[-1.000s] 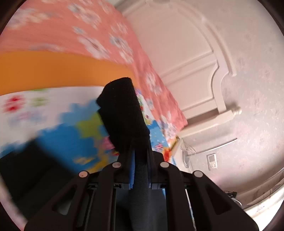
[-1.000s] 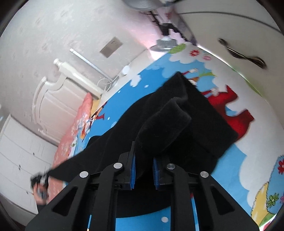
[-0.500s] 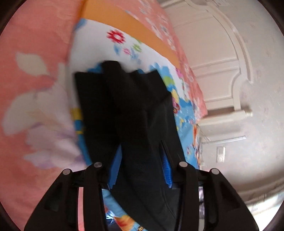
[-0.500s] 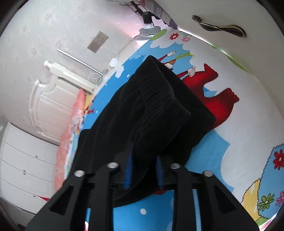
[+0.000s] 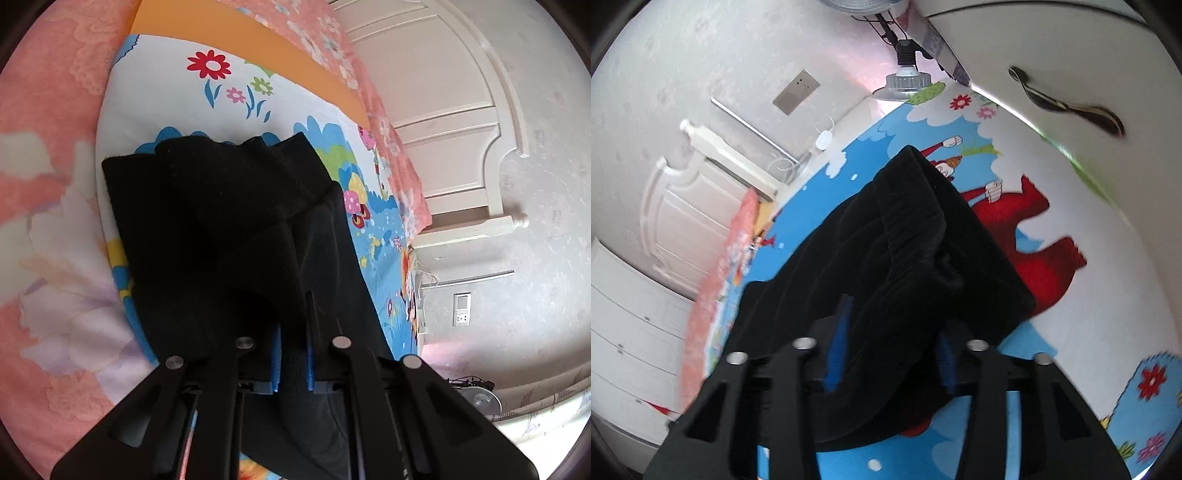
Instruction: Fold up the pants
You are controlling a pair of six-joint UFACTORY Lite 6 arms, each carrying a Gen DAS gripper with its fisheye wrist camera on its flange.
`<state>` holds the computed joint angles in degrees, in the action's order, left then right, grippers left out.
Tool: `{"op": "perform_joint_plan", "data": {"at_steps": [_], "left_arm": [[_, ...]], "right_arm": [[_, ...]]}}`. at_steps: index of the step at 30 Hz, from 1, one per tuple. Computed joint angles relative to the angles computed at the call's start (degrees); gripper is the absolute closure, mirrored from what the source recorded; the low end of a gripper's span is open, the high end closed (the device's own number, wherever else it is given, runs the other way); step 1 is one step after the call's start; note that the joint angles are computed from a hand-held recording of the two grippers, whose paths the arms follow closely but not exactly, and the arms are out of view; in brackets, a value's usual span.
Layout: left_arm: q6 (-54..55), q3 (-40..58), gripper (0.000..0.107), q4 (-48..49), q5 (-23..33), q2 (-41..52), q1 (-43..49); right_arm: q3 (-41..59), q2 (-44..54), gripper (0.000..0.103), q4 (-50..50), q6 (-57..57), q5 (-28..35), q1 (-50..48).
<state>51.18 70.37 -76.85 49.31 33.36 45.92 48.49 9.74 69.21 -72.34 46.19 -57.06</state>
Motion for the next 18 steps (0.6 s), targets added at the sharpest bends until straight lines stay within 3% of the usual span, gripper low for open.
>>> {"op": "perform_joint_plan", "data": {"at_steps": [4, 6, 8, 10, 12, 15, 18], "left_arm": [[-16.3, 11.7, 0.1, 11.3, 1.4, 5.1, -2.2], [-23.2, 20.2, 0.1, 15.1, 3.5, 6.0, -4.7], [-21.8, 23.3, 0.1, 12.5, 4.7, -1.3, -6.5], [-16.0, 19.1, 0.1, 8.3, 2.5, -10.5, -6.3], [-15.1, 14.8, 0.1, 8.3, 1.0, -14.0, -4.7], [-15.0, 9.4, 0.1, 13.6, 2.2, -7.8, -1.3], [-8.8, 0.9, 0.1, 14.3, -0.2, -5.8, 0.9]], "right_arm": [[6.6, 2.8, 0.078, -2.1, 4.3, 0.7, 3.4], [11.3, 1.5, 0.08, 1.0, 4.9, 7.4, 3.4], [11.4, -2.9, 0.08, 6.9, 1.7, 14.2, 0.4], [9.6, -6.4, 0.08, 8.9, 1.1, 15.4, -2.6], [8.1, -5.3, 0.08, 5.7, 1.9, 11.9, -3.5], [5.7, 1.9, 0.08, -2.1, 2.2, 7.2, -3.7], [2.3, 4.4, 0.08, -4.3, -1.8, 4.3, -5.7]]}}
